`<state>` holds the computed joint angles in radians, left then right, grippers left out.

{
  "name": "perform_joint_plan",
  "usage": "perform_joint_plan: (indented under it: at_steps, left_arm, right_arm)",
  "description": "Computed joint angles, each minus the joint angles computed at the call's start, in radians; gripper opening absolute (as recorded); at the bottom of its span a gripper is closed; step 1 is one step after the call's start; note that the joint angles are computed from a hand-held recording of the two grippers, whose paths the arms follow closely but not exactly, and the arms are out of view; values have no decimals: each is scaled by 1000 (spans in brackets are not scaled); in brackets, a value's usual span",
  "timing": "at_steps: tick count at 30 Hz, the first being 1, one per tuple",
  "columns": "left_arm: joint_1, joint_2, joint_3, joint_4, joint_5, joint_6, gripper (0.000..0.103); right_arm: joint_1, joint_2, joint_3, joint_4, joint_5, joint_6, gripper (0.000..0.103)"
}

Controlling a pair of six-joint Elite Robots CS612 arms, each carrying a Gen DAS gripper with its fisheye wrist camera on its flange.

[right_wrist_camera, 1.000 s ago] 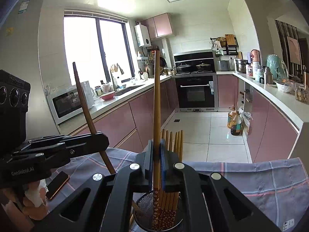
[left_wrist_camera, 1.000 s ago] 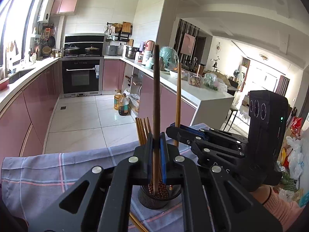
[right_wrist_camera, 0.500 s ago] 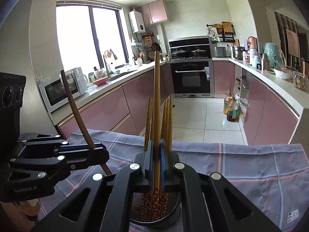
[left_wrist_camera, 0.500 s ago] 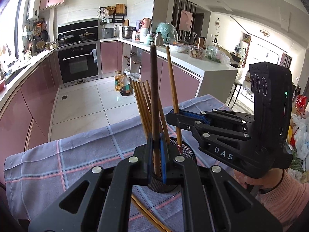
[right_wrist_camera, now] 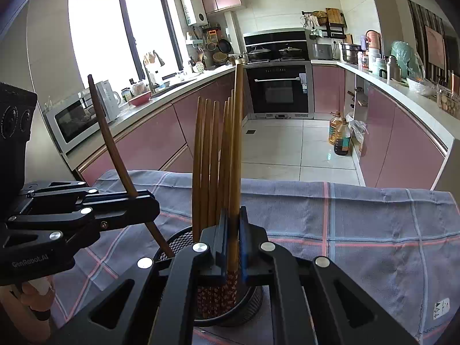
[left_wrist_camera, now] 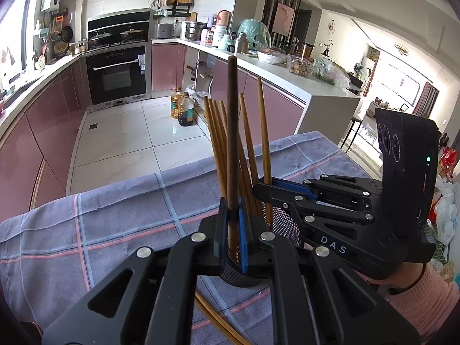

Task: Organize utensils
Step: 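Lower the chopsticks into the mesh cup with both grippers, then open both grippers to release the chopsticks and withdraw from the cup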

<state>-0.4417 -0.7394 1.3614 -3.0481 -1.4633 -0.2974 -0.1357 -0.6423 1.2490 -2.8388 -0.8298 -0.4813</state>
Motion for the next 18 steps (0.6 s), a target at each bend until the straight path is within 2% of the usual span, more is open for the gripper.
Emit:
perform_joint_plan:
  at_steps: [8, 13, 18]
  left_arm:
    - [10, 22, -22, 19, -18, -42, 8]
    - [10, 21, -6, -6, -19, -54, 10]
    - [2, 9, 39, -72, 19, -73, 21]
  right_arm:
    - [-3, 1, 2, -7, 2, 12, 8]
    - [-6, -3, 14, -32, 7, 26, 14]
    - [-9, -10, 32, -53, 10, 28, 19]
